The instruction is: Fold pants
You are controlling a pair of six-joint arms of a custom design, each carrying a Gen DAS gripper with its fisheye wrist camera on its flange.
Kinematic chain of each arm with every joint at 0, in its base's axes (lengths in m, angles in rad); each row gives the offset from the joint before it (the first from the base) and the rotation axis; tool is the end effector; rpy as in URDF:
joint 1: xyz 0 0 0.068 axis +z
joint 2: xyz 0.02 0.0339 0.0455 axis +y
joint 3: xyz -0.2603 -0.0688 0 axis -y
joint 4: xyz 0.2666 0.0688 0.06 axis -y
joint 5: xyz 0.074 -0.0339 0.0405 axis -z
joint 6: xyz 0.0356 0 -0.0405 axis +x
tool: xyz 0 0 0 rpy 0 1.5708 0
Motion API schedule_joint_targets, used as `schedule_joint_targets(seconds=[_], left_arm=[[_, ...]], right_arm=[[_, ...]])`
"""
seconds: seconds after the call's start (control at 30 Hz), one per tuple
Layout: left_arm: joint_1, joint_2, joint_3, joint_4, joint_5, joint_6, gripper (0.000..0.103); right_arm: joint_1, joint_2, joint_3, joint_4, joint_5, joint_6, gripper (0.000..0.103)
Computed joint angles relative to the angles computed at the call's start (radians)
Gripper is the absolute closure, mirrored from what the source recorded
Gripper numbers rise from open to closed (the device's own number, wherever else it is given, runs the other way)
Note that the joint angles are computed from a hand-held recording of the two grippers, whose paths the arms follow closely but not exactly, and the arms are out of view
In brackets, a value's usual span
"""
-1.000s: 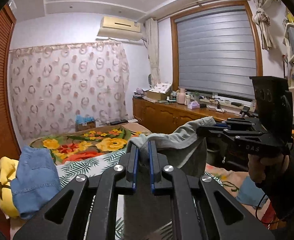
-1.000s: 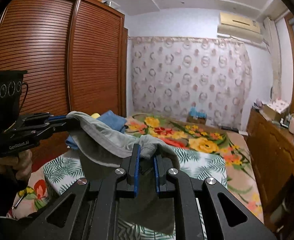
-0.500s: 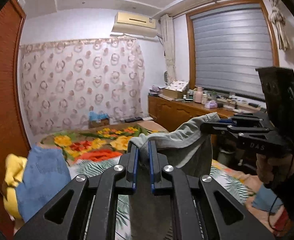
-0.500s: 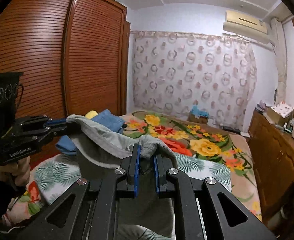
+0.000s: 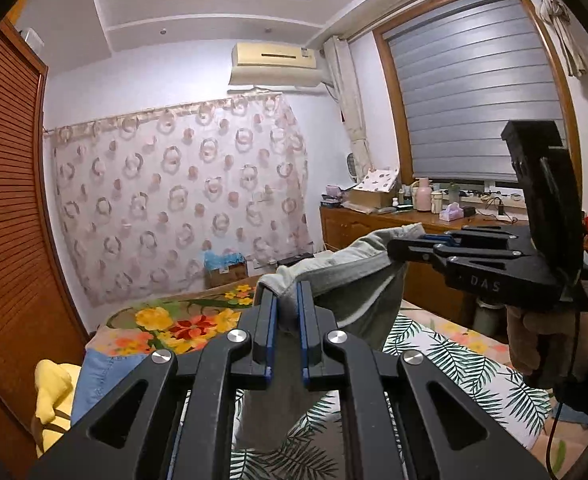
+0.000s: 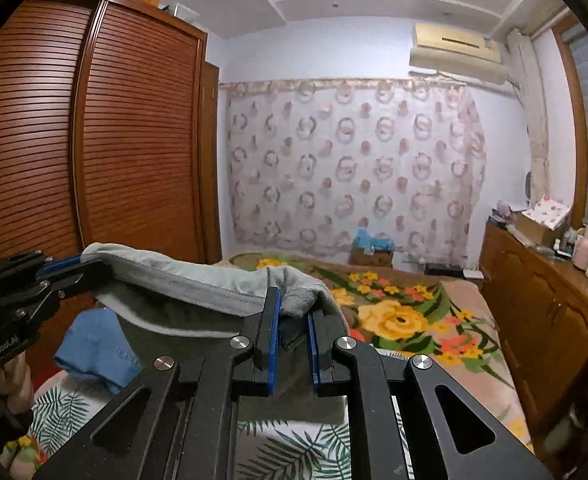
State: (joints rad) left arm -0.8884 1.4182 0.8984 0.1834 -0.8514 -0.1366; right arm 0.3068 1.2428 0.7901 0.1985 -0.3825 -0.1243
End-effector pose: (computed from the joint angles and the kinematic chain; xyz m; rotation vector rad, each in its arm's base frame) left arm 0.2312 -0.2420 0.2583 0.1156 1.7870 0.0804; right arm 0.2874 0.1050 0.2704 -0.6526 1.7120 0.4771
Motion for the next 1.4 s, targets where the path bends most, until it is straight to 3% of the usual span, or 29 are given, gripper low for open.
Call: schedule_joint_targets(seconds=[0.37, 0.63, 0.73, 1.4], left_arm=[[-0.042, -0.021, -0.088, -0.188, 0.061, -0.256, 0.093], [-0.136, 0.004, -0.049, -0.297, 0.028, -0.371, 0.093], [-0.146, 0.013, -0.047, -0.303, 0.028, -0.382, 0.093], [-0.27, 0.078, -0.115, -0.326, 0.049, -0.594, 0.093]], right_arm=[[0.068, 0.045, -0.104, -0.036, 0.053, -0.109, 0.091], [0.038, -0.055, -0.105, -0.2, -0.007, -0.152, 0.091], [-0.023, -0.07, -0.083, -0.265, -0.068, -0.191, 0.091], [-0.081, -0.114, -0.162, -0.38, -0.151, -0.246, 0.091]])
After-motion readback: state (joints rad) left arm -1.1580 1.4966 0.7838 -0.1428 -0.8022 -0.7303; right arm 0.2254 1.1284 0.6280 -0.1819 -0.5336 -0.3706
